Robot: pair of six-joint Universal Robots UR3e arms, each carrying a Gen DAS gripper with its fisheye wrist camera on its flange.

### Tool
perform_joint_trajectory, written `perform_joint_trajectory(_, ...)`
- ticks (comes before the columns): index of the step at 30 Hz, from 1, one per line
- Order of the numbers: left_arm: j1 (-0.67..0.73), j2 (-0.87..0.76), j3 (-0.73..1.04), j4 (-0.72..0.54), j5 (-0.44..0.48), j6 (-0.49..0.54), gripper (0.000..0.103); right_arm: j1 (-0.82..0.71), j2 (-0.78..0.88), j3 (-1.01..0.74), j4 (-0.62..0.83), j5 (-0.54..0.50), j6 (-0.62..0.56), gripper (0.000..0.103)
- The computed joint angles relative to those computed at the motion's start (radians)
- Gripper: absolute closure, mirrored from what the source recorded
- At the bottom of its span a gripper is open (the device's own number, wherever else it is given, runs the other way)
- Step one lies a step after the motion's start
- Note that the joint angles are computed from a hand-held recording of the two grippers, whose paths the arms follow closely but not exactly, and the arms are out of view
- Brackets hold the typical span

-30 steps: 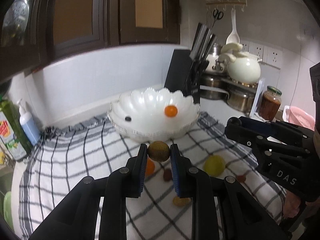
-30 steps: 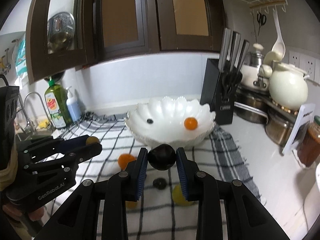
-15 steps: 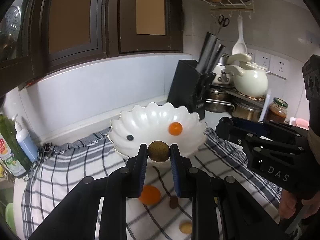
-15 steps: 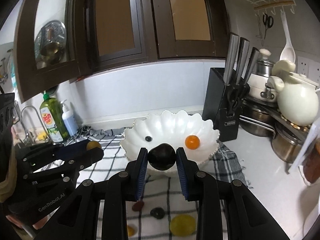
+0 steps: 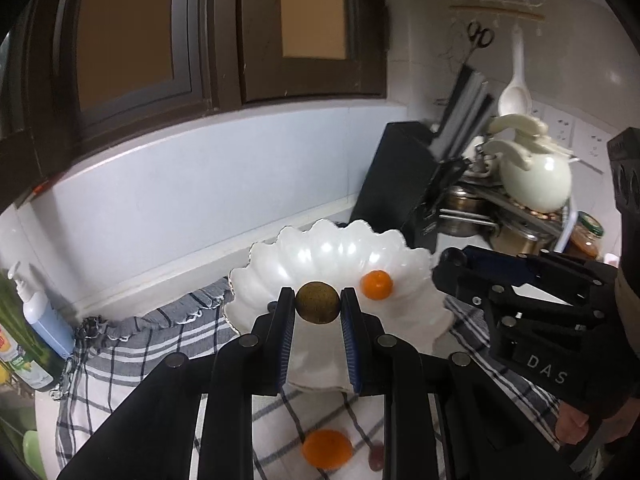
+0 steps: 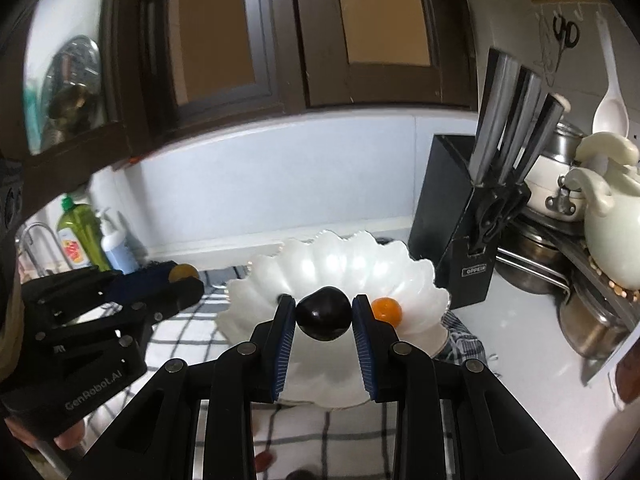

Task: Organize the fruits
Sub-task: 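Lift both plums and carry them over the white bowl, then open both grippers to drop the plums into the bowl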

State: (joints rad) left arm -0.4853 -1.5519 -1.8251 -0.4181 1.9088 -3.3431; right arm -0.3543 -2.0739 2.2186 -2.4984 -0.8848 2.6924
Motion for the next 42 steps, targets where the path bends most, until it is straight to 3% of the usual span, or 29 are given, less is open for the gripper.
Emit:
perform_joint_trajectory(7, 0.103, -0.095, 0.115, -0.104, -0.115, 0.009, 0.079, 0.108, 0.252, -0.158, -0.051, -0.125, 0.082, 0.072)
perform_joint_trajectory(22, 0.181, -0.327, 0.328, -0.280, -0.180, 0.025, 0.079, 0.206, 0.591, -0.413, 0.057, -0.263, 0.100, 0.072)
perform_joint_trajectory(37, 0.192, -0.453, 0.417, -0.337, -0.194, 0.018, 0.079, 0.262, 0.742, -0.534, 0.109, -0.344, 0.127, 0.072)
perform_joint_trajectory(40, 0.184, -0.458, 0.420, -0.334, -0.180, 0.017, 0.071, 0.260, 0.747, -0.542, 0.122, -0.345, 0.131, 0.071)
perform_joint_trajectory(42, 0.181, -0.452, 0.412, -0.326, -0.169, 0.012, 0.065, 0.263, 0.755, -0.550, 0.125, -0.351, 0.136, 0.054)
